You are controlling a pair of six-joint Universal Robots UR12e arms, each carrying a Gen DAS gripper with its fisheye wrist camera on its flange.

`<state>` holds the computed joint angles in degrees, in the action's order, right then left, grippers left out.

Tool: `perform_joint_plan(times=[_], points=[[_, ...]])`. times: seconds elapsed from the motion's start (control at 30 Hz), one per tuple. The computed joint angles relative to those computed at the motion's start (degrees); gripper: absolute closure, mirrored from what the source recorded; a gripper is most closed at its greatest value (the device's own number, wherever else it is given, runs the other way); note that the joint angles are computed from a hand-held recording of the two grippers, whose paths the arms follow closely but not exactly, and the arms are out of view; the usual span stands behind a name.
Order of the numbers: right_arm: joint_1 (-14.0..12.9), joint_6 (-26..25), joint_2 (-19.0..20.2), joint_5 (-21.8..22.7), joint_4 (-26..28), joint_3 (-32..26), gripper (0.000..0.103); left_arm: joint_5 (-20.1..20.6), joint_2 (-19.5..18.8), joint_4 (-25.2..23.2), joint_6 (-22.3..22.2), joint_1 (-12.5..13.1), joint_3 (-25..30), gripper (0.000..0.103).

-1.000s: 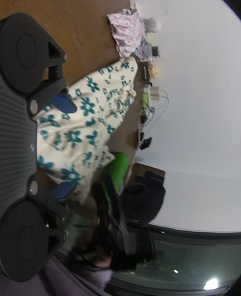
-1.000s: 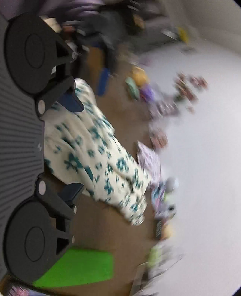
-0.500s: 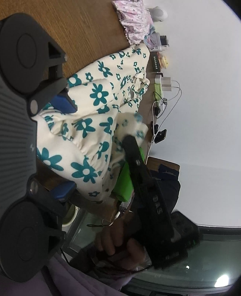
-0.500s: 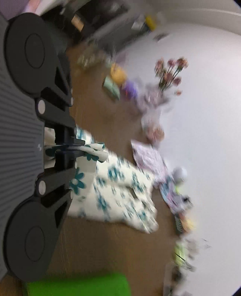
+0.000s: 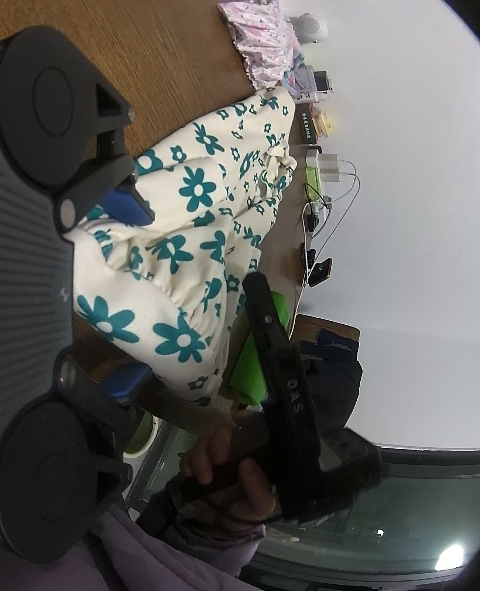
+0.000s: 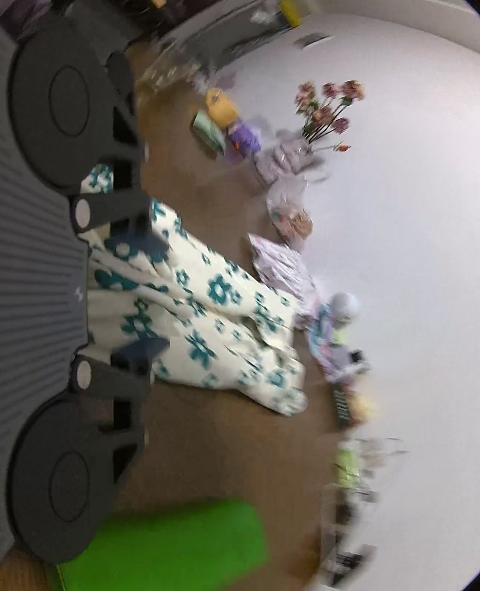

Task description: Fold clothes

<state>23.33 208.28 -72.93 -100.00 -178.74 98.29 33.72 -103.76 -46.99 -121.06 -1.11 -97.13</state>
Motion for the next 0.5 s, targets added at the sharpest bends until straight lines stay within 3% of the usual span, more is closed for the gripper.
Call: perform_joint_plan(times=[0.1, 0.13, 0.17, 0.2, 0.23, 0.3, 0.33, 0.5], points=[[1.2, -4.5, -0.2, -3.1, 2.8, -0.7, 0.034, 0.2, 0.0, 0.5, -0.3, -0.1, -0.1, 0.021], [1.4, -5.7, -0.2, -3.5, 3.6, -0.9, 0.035, 0.2, -0.1, 0.9, -0.4, -0.2, -0.1, 0.020], [1.5, -6.5, -0.1, -2.9, 4.8, -1.2, 0.041, 0.3, 0.0, 1.2, -0.5, -0.2, -0.2, 0.019], [1.6, -6.6, 0.1, -2.6, 6.1, -1.6, 0.064, 0.3, 0.0, 1.5, -0.5, -0.2, -0.3, 0.018], [1.5, -6.0, 0.3, -1.7, 7.7, -2.0, 0.082, 0.4, 0.0, 1.8, -0.4, -0.3, -0.4, 0.018], [1.5, -5.2, 0.4, -1.8, 8.1, -2.3, 0.085, 0.3, 0.0, 2.3, -0.3, -0.3, -0.6, 0.017], [1.6, -4.8, 0.5, -1.8, 8.2, -2.4, 0.092, 0.3, 0.0, 2.3, -0.2, -0.3, -0.7, 0.017], [-1.0, 1.5, -0.1, 8.6, 0.9, -0.1, 0.094, -0.1, 0.0, 1.7, 0.1, -0.2, -0.6, 0.017]])
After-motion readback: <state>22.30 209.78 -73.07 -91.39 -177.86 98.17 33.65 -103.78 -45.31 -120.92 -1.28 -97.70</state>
